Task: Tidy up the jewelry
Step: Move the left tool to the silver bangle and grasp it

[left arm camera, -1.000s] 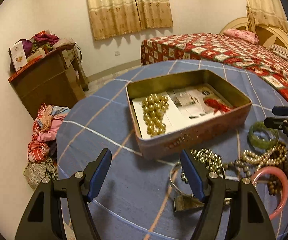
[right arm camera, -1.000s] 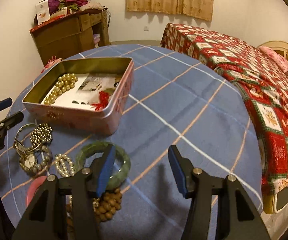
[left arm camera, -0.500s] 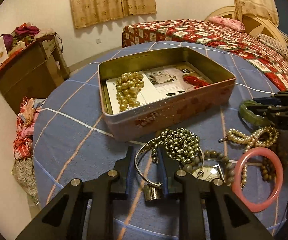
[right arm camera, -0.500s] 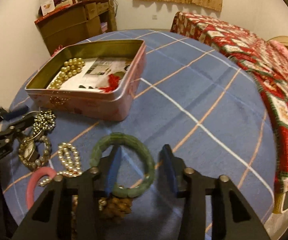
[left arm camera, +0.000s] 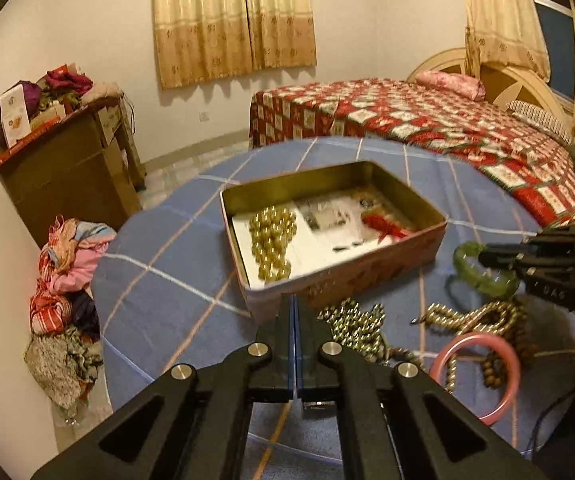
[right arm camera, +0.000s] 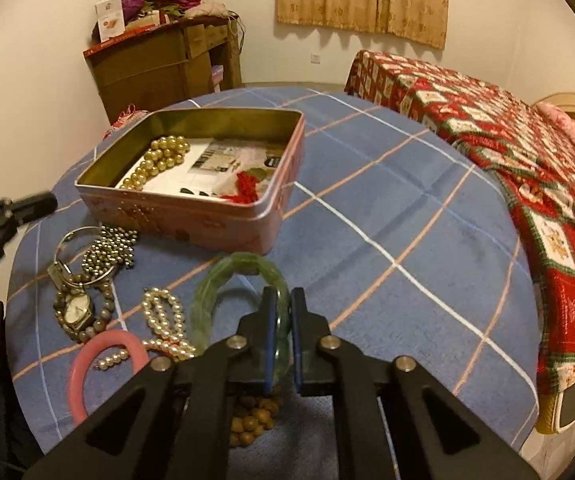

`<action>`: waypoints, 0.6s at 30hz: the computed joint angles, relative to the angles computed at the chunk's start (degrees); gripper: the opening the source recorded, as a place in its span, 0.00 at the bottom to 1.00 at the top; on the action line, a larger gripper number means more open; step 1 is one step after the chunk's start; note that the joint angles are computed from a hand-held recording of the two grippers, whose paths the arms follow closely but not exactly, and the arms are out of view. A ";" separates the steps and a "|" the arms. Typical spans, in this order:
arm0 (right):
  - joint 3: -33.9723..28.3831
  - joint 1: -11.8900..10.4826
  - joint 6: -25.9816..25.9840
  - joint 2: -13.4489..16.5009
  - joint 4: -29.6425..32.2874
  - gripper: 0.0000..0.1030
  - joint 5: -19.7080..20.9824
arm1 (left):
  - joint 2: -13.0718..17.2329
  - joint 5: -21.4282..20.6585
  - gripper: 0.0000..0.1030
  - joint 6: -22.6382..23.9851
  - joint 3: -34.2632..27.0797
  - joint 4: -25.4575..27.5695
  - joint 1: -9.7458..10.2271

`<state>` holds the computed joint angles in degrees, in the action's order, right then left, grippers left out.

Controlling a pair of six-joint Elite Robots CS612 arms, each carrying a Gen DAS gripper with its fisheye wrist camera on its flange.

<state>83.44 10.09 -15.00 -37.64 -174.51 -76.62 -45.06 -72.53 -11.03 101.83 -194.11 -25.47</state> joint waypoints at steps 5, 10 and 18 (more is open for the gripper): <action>-0.58 -0.11 0.76 0.24 1.44 0.09 1.76 | 0.58 2.92 0.01 1.23 -0.95 3.65 -0.44; -0.51 -0.24 1.03 0.35 1.61 0.09 1.77 | 1.62 -0.28 0.13 -2.74 -2.30 9.22 0.48; -0.16 -0.39 1.06 0.41 1.11 0.09 2.11 | 2.10 -2.91 0.40 -5.46 -2.45 9.14 0.94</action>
